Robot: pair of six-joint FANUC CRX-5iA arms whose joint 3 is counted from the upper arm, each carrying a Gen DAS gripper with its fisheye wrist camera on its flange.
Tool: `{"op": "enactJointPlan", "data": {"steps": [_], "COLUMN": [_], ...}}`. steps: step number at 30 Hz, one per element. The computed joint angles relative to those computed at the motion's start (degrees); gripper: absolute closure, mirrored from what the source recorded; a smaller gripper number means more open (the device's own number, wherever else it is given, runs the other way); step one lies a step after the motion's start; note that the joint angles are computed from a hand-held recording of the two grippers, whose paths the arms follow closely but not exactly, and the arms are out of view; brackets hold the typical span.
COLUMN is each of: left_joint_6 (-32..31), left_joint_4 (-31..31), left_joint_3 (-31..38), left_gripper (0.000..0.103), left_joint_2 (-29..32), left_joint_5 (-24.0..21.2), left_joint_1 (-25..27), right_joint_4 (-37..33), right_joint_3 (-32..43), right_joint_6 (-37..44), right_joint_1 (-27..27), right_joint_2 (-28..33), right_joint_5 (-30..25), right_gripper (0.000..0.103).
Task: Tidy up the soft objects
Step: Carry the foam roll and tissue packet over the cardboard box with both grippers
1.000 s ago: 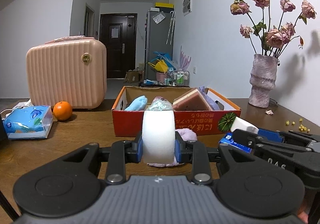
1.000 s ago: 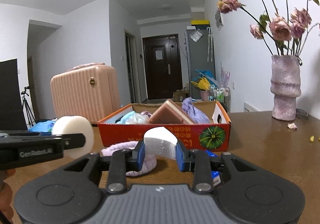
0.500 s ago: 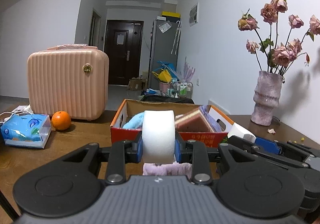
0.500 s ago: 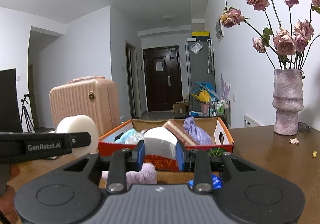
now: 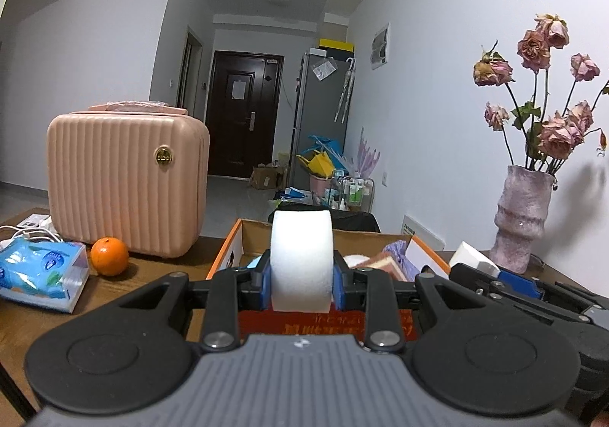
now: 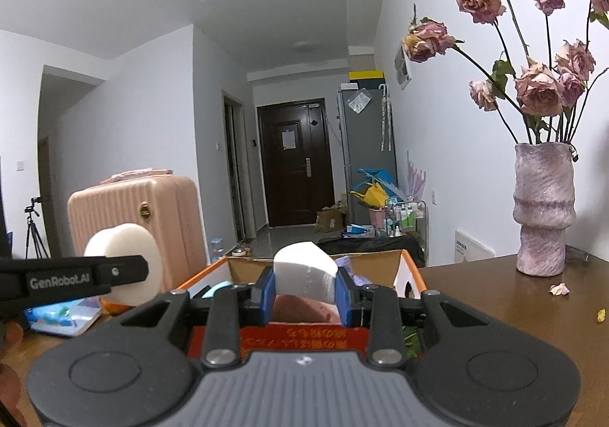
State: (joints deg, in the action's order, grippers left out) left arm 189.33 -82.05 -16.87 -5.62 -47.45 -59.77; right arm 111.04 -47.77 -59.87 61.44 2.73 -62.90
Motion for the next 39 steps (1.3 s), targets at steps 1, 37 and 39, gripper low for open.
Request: {"op": "enactJointPlan", "data": {"steps": [1,37,39], "left_joint_6": [-0.1,-3.2,-4.0], "left_joint_4": [-0.1,-1.3,-0.7], "left_joint_3": [0.4,12.2,12.9], "left_gripper": [0.073,0.073,0.073], "left_joint_2": [0.4,13.2,13.9], "left_joint_5": [0.2,10.6,11.1], "left_joint_1": [0.3,13.0,13.7], "right_joint_4": [0.3,13.1,12.8], "right_joint_3": [0.1,9.7,10.4], "right_joint_6": [0.1,-0.2,0.5], "right_joint_1": [-0.6,-23.1,-23.6], "right_joint_2": [-0.1,4.6,5.1], "right_joint_5": [0.4,17.8,18.4], "right_gripper": [0.072,0.071,0.071]}}
